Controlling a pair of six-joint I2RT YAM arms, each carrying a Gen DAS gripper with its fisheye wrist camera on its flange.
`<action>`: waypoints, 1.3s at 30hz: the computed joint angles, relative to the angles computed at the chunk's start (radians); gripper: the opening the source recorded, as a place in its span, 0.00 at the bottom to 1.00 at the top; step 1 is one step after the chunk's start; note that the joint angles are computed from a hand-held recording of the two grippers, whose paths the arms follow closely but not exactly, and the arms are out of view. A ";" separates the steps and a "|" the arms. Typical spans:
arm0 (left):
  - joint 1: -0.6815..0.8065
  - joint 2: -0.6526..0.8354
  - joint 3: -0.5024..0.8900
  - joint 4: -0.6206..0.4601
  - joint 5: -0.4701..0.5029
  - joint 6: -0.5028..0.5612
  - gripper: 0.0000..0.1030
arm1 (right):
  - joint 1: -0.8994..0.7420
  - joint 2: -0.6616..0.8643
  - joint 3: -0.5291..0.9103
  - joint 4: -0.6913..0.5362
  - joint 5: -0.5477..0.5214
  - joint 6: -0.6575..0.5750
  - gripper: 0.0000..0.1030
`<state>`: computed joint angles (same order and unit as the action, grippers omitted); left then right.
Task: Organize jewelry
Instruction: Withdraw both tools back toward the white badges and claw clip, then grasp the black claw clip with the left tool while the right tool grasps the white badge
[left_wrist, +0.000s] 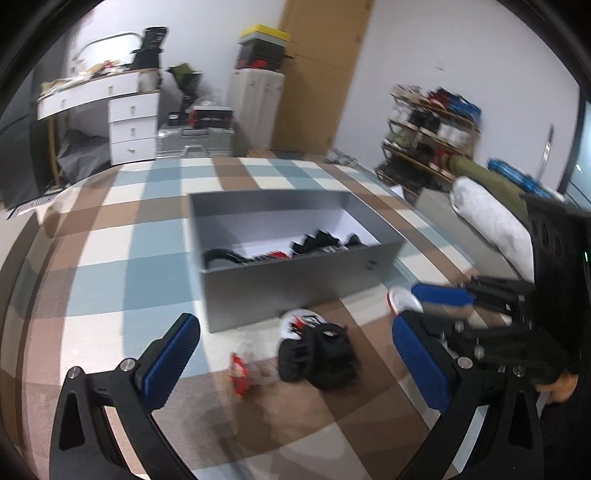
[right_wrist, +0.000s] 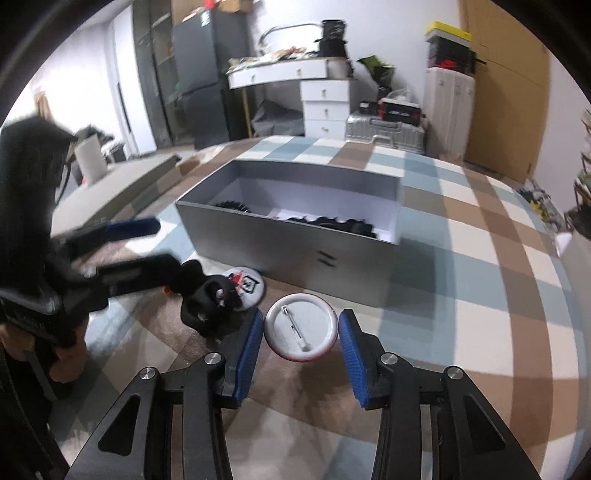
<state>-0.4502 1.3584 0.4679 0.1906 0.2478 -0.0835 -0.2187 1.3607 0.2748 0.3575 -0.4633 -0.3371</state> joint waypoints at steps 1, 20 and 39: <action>-0.012 -0.002 -0.001 -0.004 -0.002 0.014 0.98 | -0.023 0.001 0.000 0.000 -0.020 0.005 0.40; -0.052 0.031 0.042 -0.094 0.053 0.079 0.79 | -0.125 -0.027 -0.001 -0.033 -0.156 0.006 0.40; -0.066 0.105 0.104 -0.189 -0.001 0.070 0.41 | -0.107 -0.035 -0.004 -0.043 -0.150 0.003 0.40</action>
